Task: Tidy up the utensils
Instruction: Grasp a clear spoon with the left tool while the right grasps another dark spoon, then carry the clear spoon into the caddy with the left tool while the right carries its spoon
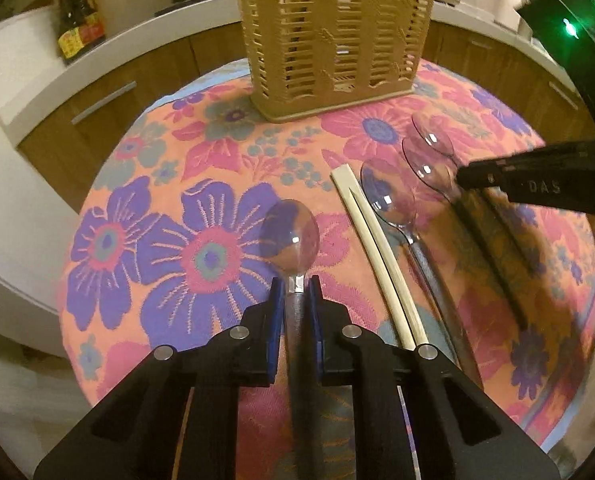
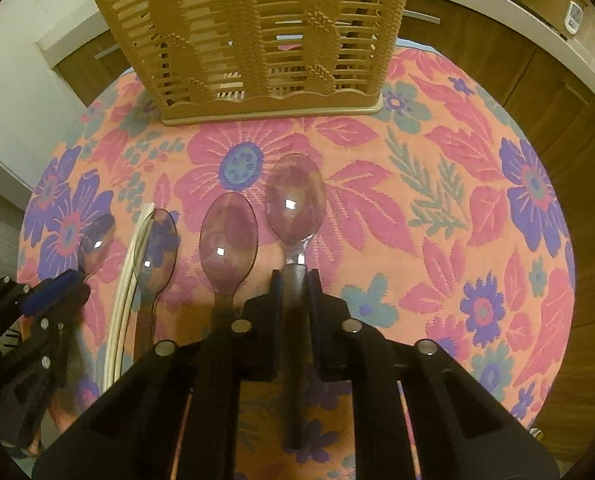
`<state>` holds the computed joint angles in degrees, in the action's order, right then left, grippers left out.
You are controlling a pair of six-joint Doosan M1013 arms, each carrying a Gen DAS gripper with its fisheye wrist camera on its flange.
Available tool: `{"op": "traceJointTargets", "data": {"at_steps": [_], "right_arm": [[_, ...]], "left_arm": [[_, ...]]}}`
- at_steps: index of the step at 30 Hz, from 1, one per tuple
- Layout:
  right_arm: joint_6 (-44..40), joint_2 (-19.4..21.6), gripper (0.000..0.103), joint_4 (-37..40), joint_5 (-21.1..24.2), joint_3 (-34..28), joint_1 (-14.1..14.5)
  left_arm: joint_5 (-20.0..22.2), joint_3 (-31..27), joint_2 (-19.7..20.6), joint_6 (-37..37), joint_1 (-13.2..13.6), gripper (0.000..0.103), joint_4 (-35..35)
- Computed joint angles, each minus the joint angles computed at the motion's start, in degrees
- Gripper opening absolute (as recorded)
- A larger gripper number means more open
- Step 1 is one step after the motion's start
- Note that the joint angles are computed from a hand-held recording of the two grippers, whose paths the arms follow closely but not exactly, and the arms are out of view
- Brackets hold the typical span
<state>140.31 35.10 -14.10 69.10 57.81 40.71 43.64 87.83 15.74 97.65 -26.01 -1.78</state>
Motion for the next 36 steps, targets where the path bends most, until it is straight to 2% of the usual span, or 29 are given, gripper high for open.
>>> {"op": "traceJointTargets", "data": {"at_steps": [2, 9, 13, 17, 20, 24, 29, 36], "right_arm": [[0.25, -1.98, 0.010, 2.97, -4.82, 3.39, -0.65], [1.82, -4.94, 0.010, 1.36, -8.88, 7.06, -0.74], [2.20, -6.67, 0.010, -1.61, -11.52, 7.84, -0.21], [2.62, -7.24, 0.010, -5.73, -13.66, 6.54, 0.46], [3.16, -7.69, 0.010, -9.25, -14.89, 5.43, 0.63], [3.59, -7.52, 0.010, -13.60, -15.97, 3.25, 0.41], [4.15, -6.46, 0.010, -19.84, -14.60, 0.15, 0.30], [4.74, -4.32, 0.010, -23.67, -16.31, -3.91, -1.32]], "left_arm": [[-1.22, 0.35, -0.21, 0.59, 0.44, 0.010, -2.03], [-7.51, 1.49, -2.40, 6.45, 1.49, 0.010, -10.86], [-12.30, 1.81, -3.92, 11.63, 2.17, 0.010, -18.46], [-16.34, 0.60, -4.55, 18.68, 3.05, 0.010, -28.18], [-17.00, -1.41, -4.05, 23.45, 3.65, 0.010, -34.87], [-19.48, -4.21, -3.03, 26.61, 3.60, 0.010, -37.85], [-21.61, -7.66, -1.49, 32.03, 3.43, 0.010, -43.62], [-21.71, -12.66, 2.09, 39.80, 3.51, 0.010, -53.78]]}}
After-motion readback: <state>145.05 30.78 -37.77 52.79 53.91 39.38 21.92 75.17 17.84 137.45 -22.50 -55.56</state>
